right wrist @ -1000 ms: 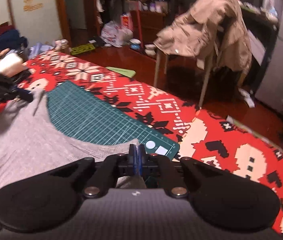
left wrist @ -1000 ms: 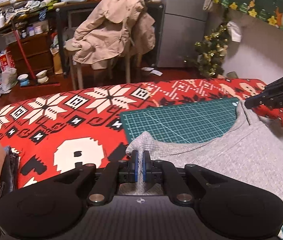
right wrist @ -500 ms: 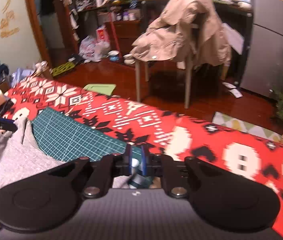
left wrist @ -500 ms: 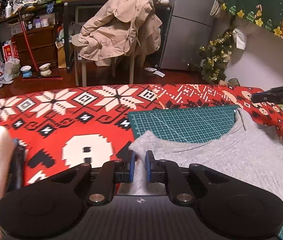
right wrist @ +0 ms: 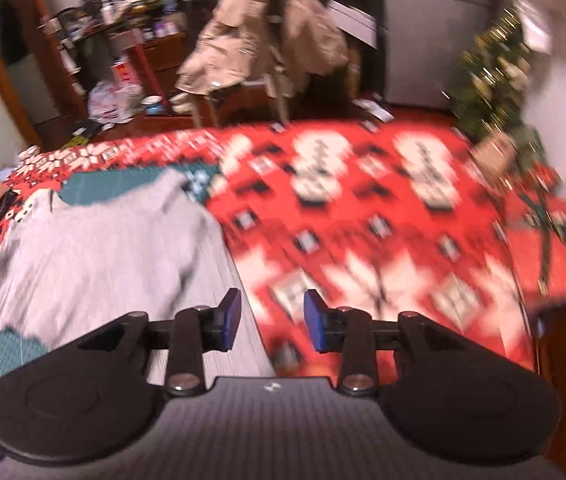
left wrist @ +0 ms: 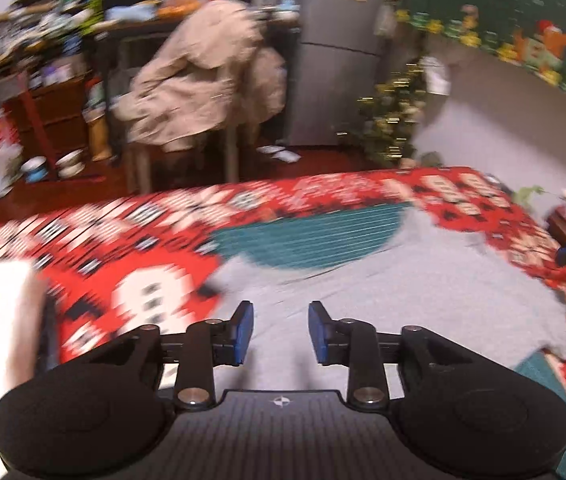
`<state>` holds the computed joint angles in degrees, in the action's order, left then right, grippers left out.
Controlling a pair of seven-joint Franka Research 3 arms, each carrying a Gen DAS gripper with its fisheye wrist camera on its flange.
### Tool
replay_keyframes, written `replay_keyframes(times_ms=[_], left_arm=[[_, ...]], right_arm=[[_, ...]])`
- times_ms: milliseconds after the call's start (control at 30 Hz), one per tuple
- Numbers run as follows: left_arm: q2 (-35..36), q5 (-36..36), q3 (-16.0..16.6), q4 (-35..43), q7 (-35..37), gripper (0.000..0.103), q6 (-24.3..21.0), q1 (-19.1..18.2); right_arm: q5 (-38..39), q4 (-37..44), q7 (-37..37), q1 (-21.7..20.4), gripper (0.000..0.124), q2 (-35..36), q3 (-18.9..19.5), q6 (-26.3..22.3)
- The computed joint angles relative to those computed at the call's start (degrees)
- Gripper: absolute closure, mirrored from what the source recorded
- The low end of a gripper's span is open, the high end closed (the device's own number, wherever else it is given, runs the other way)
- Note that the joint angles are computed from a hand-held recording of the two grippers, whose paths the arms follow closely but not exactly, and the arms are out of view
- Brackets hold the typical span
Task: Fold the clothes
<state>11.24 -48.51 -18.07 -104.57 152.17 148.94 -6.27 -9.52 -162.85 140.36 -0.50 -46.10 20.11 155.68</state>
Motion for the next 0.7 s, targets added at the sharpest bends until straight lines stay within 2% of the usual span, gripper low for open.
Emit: replay_keyframes(times_ms=[133, 300, 333, 367, 500, 567, 700], left_arm=[[4.15, 2.08, -2.34, 5.29, -0.65, 0.069, -1.83, -2.41], [13.05, 10.73, -4.68, 15.97, -6.91, 0.064, -4.18, -7.08], [15.00, 13.26, -4.82, 18.33, -8.99, 0.064, -4.37, -8.25], [16.62, 15.64, -4.92, 20.34, -10.85, 0.064, -4.61, -9.33], [22.03, 24.92, -4.59, 26.92, -17.29, 0.064, -5.19, -13.35], [23.53, 27.27, -5.40, 28.68, -18.69, 0.064, -5.79, -13.43], [23.75, 28.71, -8.17, 28.14, -18.50, 0.064, -5.44, -11.94]], right_arm=[[0.54, -3.71, 2.87, 3.74, 0.088, -6.31, 2.52, -6.13], [0.44, -7.11, 9.09, 3.79, 0.088, -7.74, 4.39, -2.67], [0.17, -7.25, 9.61, 3.64, 0.096, -7.38, 4.59, -2.39], [-0.15, -7.27, 9.70, 3.62, 0.116, -6.71, 4.51, -1.76], [-2.80, -6.24, 9.16, 2.90, 0.123, -4.82, 5.88, -0.99], [-4.21, -6.01, 9.88, 1.60, 0.123, -5.13, 6.62, -0.94], [-7.02, -6.38, 9.38, -2.26, 0.123, -6.80, 5.50, 0.02]])
